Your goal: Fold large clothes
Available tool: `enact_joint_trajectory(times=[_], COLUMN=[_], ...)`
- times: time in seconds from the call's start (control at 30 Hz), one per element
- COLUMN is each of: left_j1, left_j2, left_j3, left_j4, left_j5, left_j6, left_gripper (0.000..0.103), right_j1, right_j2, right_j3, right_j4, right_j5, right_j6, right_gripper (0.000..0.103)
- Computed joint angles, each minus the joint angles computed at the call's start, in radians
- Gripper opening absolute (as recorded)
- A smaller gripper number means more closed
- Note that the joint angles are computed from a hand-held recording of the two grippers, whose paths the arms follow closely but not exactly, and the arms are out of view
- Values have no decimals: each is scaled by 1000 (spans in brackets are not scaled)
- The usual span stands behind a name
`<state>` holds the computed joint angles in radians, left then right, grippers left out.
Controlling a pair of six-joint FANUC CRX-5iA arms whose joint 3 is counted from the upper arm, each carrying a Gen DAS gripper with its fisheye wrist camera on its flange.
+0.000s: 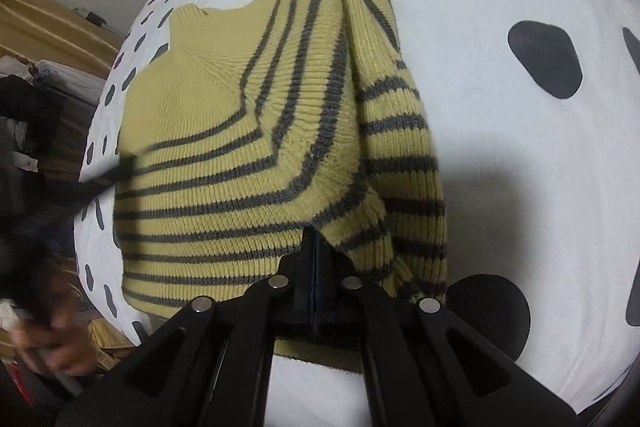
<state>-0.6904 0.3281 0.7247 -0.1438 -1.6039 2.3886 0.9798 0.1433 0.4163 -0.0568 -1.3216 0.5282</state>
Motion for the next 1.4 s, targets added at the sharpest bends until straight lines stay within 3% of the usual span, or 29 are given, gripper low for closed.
enact_joint_trajectory(times=[0.03, 0.07, 0.13, 0.17, 0.2, 0.23, 0.4, 0.47, 0.53, 0.7, 0.9, 1.07, 1.17, 1.2, 1.27, 1.33, 1.4], left_j1=[27, 55, 41, 11, -35, -77, -205, -208, -207, -210, -244, -228, -236, -250, -282, -310, -328], left_j2=[-48, -80, -101, -87, -68, -66, 48, 91, 85, 108, 101, 66, 59, 66, 90, 115, 144], left_j3=[-88, -142, -124, -63, 14, 52, 214, 197, 140, 190, 240, 191, 242, 286, 388, 479, 565], left_j4=[41, 101, 88, 46, -16, -54, -146, -143, -134, -139, -152, -116, -135, -163, -229, -285, -324], left_j5=[68, 111, 107, 59, 2, -13, -164, -210, -217, -263, -297, -280, -330, -363, -434, -491, -548], left_j6=[52, 91, 128, 126, 118, 114, 64, 75, 87, 90, 124, 145, 165, 162, 154, 142, 127], left_gripper=[82, 81, 58, 40, 32, 32, 32, 33, 34, 34, 34, 34, 34, 39, 54, 59, 64], right_j1=[4, 10, 21, 29, 42, 54, 75, 71, 59, 97, 146, 116, 143, 162, 204, 239, 268], right_j2=[10, 16, 24, 17, -3, -12, 22, 35, 52, 112, 86, 56, 47, 38, 48, 75, 98], right_j3=[19, 28, 46, 47, 31, 28, 59, 45, 43, 123, 107, 74, 121, 127, 180, 251, 295], right_j4=[4, 16, 33, 44, 64, 84, 104, 94, 75, 148, 229, 168, 205, 231, 296, 344, 393], right_j5=[-20, -36, -49, -38, -11, 3, -40, -64, -71, -169, -181, -157, -216, -223, -279, -341, -371], right_j6=[12, 21, 20, 9, -2, -3, 14, -9, 4, 65, 44, 0, -39, -45, -44, -43, -41], right_gripper=[0, 0, 0, 0, 0, 0, 1, 0, 0, 0, 2, 1, 3, 3, 7, 37, 52])
